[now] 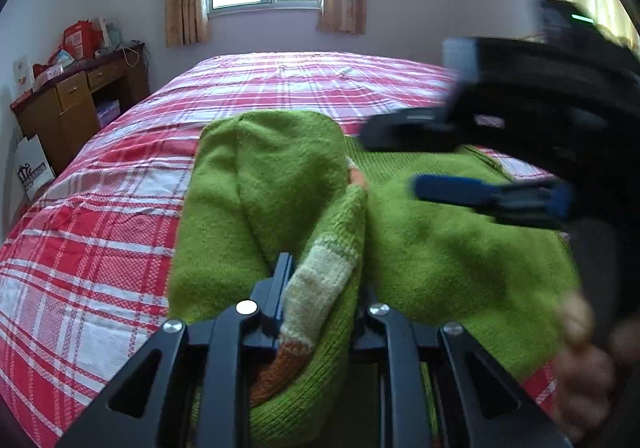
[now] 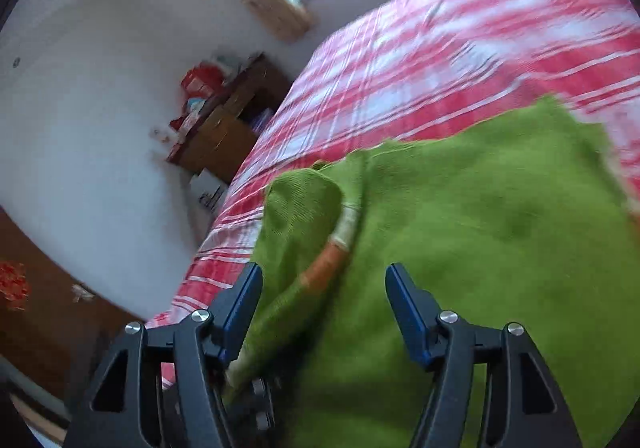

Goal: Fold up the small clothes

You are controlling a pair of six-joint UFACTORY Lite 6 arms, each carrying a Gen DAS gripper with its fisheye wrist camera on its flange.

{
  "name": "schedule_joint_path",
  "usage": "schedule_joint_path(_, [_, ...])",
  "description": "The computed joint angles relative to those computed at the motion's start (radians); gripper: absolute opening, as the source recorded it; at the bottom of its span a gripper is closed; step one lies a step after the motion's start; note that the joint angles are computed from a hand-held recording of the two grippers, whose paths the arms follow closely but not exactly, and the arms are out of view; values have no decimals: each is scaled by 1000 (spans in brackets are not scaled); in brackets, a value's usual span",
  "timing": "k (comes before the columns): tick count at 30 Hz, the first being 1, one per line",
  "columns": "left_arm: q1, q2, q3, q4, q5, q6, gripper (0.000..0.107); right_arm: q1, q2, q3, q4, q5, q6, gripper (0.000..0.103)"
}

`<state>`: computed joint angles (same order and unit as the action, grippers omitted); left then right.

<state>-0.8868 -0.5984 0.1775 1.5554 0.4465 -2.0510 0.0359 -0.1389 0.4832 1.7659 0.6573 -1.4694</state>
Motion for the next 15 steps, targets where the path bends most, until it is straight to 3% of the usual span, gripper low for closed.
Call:
schedule_joint_path(3, [10, -2, -5, 25, -16, -28, 22, 141, 153, 135, 36, -117, -32, 65])
schedule_joint_path(4, [9, -3, -5, 23, -16, -28, 22, 180, 162, 143, 88, -169, -79, 57])
schedule_joint_path(5, [8, -5, -5, 19, -16, -27, 23, 243, 164, 159, 144, -263, -138, 33])
schedule_joint_path(6, [7, -5, -4, 16, -17, -26, 23, 289, 168, 173, 175, -335, -176, 26])
schedule_joint_path(11, [-40, -28, 3, -59, 35, 37, 22, 330, 78, 131, 298, -406, -332, 15])
schedule_joint_path(15, [-227, -21, 60, -169, 205, 62, 22, 241, -52, 88, 27, -355, -130, 15])
